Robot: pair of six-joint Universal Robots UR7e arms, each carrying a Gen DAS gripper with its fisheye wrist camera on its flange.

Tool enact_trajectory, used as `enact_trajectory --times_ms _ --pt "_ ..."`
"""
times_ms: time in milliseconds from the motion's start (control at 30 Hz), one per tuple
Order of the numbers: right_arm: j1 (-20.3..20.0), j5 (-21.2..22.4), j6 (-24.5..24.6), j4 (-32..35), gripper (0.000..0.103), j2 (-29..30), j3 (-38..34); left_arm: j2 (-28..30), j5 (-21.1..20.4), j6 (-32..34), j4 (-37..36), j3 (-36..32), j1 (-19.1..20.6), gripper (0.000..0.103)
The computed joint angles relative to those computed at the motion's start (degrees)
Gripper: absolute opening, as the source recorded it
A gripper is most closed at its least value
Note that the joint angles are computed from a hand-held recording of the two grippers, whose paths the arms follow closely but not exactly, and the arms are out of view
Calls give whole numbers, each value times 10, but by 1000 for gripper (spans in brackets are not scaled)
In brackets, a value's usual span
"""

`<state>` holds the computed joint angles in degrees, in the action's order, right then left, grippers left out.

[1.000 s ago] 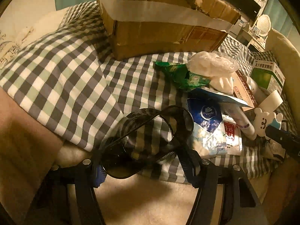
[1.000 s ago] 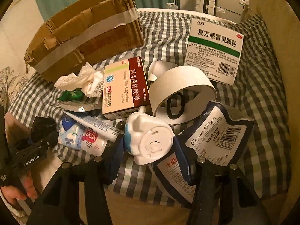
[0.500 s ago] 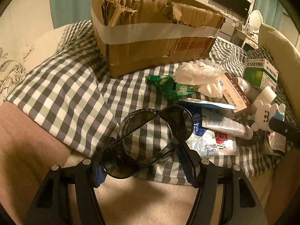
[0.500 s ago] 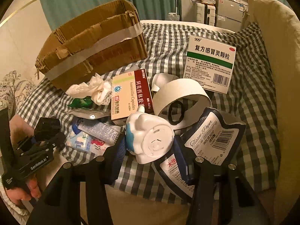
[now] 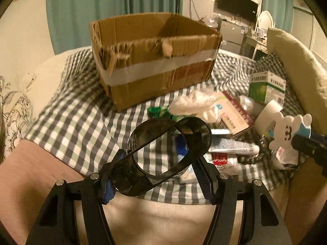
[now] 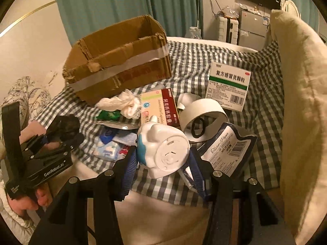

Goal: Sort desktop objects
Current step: 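Grasp the sunglasses with the left gripper while the right grasps the white bear figure, then carry sunglasses and bear figure into the box and open both grippers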

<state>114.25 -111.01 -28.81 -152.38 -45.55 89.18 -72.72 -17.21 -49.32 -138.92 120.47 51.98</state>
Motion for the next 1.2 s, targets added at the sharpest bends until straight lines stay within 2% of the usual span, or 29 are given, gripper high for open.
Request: enact_trajectory --times_ms 100,300,333,400,567,800,933,1200 --pt "8 9 -1 5 50 -9 0 -1 5 14 -5 -6 -7 67" --pt "32 35 -22 18 50 1 -44 -11 22 65 -52 -22 -18 67" --pt "35 42 -25 21 50 5 -53 -10 25 85 -75 -23 -18 67" --pt "41 57 -28 38 50 17 -77 -3 22 165 -170 -28 -18 67" --pt "54 81 -31 61 50 56 -138 16 35 302 -293 -68 -10 67" --pt "66 97 -29 89 50 134 -252 54 30 462 -404 -145 23 67" --pt "66 105 -29 116 50 179 -320 69 11 507 -427 -182 47 67" --pt "66 92 -30 180 50 275 -461 96 -21 525 -403 -243 93 67"
